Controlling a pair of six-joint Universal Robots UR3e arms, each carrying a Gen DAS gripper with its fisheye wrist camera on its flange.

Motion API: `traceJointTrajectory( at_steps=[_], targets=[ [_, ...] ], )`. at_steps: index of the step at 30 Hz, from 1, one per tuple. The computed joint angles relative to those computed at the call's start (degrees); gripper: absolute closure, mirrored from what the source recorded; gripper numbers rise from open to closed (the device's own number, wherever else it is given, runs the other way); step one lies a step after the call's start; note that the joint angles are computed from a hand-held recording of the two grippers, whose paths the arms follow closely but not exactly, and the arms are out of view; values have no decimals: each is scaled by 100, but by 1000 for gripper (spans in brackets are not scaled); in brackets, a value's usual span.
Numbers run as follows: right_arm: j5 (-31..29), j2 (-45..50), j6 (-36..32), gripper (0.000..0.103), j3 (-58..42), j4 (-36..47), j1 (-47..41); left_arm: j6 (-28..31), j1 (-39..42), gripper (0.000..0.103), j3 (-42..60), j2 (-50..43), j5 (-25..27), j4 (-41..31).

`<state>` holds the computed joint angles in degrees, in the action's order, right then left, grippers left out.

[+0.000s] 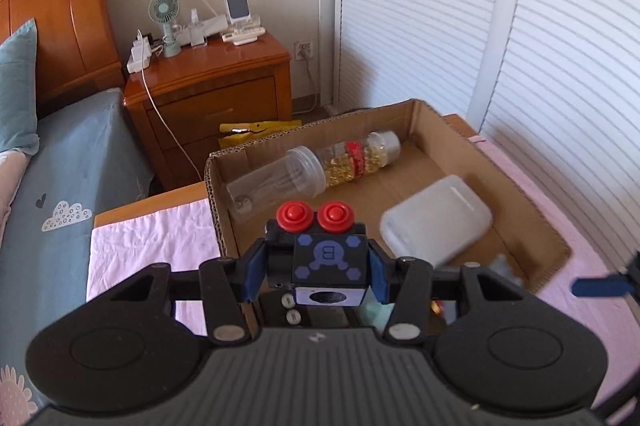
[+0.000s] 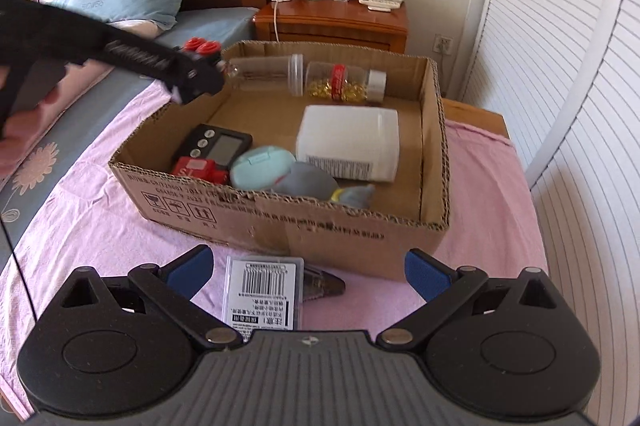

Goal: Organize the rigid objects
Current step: 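Lower the blue case into the box and open the right tool, then lower the black red-button cube into the box and open the left tool, then move the right tool to the correction-tape dispenser while the left tool withdraws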

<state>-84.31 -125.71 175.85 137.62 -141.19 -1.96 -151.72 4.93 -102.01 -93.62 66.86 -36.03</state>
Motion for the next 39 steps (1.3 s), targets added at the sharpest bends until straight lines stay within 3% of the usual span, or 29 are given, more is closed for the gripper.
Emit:
traceJointTrajectory(
  at_steps=[8, 9, 12, 14, 23, 33, 39],
  targets=[
    [100, -234, -7, 0, 197, 166, -286, -639, -472, 51, 877, -1217, 640, 317],
    [89, -262, -18, 0, 218, 175, -300, -724, -485, 46, 858, -1230, 684, 396],
    [149, -481, -142, 0, 295, 334, -467, -800, -458, 17, 628, -1080, 710, 726],
    [233, -666, -215, 0, 346, 463, -616, -744, -424, 16, 403, -884, 714, 895],
    [426, -1344, -338, 0, 353, 1037, -950, -540, -331, 16, 143, -107, 831, 430],
    [458, -2268, -624, 0, 416, 1772, -1250, -196, 256, 13, -774, 1849, 449, -547],
    [1256, -3541, -1446, 0, 459, 3327, -2411, 233, 973, 10, -1766, 3488, -79, -1122]
  ],
)
